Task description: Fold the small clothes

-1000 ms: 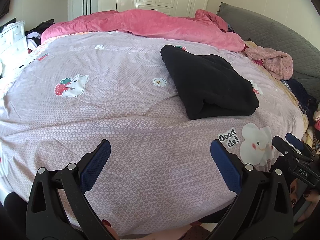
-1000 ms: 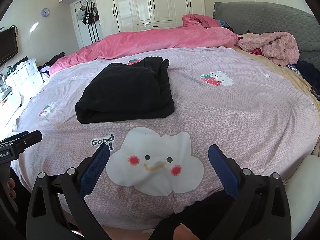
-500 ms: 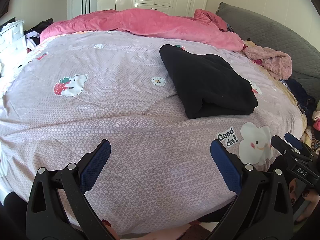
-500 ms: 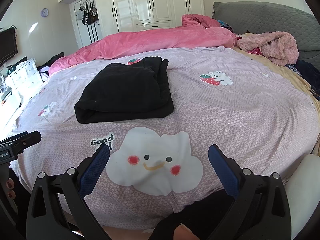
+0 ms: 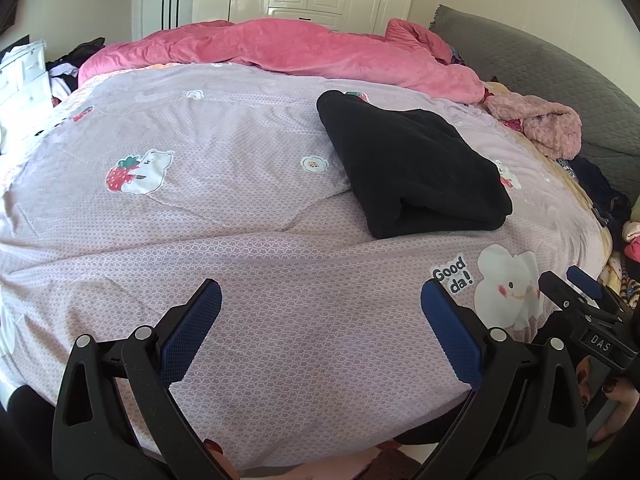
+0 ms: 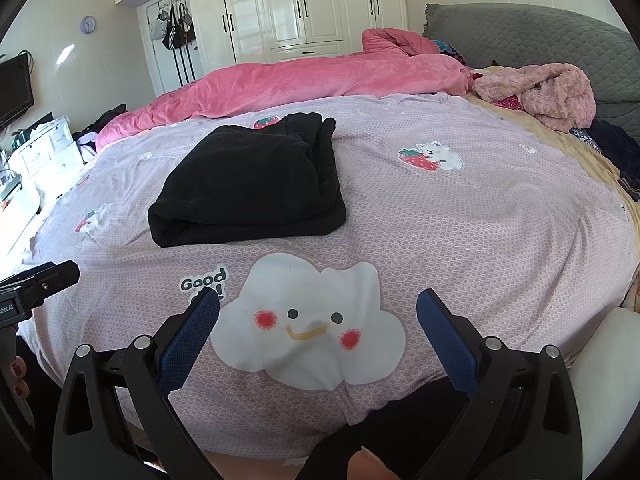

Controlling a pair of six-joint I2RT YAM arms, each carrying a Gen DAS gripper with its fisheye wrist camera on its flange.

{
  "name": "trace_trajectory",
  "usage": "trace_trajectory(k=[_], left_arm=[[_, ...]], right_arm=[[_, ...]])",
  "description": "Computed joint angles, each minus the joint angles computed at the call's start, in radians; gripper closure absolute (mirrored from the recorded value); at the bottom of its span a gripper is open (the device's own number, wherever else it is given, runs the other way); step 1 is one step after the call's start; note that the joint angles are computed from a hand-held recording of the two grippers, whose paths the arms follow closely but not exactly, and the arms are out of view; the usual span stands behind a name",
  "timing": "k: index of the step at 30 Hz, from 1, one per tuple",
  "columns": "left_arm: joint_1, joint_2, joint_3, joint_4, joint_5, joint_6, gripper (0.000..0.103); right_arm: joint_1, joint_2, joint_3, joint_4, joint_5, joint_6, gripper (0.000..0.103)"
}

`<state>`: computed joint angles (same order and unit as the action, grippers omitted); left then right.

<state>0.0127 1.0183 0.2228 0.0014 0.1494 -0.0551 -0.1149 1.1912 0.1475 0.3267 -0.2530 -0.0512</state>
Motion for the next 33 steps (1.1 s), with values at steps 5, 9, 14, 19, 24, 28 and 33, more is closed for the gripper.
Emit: trace_trajectory(k=[5, 9, 14, 19, 24, 28, 33], left_arm=[[0.002, 0.000, 0.002, -0.003, 0.003, 0.003, 0.009], [-0.010, -0.006, 0.000, -0.004, -0.014, 0.005, 0.009], [-0.007, -0.009, 0.002, -0.012, 0.000, 0.008, 0.009], [-0.018, -0.017, 0.000, -0.014, -0.016, 0.008, 0.009], [0.013, 0.022, 0.009, -0.012, 0.013, 0.005, 0.009], [0.085, 0.073, 0.019, -0.001, 0.032, 0.033, 0.009], [0.404, 0.159, 0.058, 0.051, 0.146, 0.192, 0.009]], right_arm=[[0.005, -0.008, -0.003, -0.002, 0.009, 0.004, 0.005], [0.008, -0.012, -0.005, -0.004, 0.014, 0.004, 0.005], [0.011, -0.020, -0.008, -0.006, 0.021, 0.005, 0.005], [0.016, -0.020, -0.008, -0.007, 0.033, 0.010, 0.004], [0.027, -0.032, -0.006, -0.020, 0.057, 0.020, 0.005], [-0.039, -0.064, -0.005, -0.041, 0.114, 0.019, 0.005], [-0.416, 0.041, 0.059, -0.025, 0.070, -0.022, 0.005]])
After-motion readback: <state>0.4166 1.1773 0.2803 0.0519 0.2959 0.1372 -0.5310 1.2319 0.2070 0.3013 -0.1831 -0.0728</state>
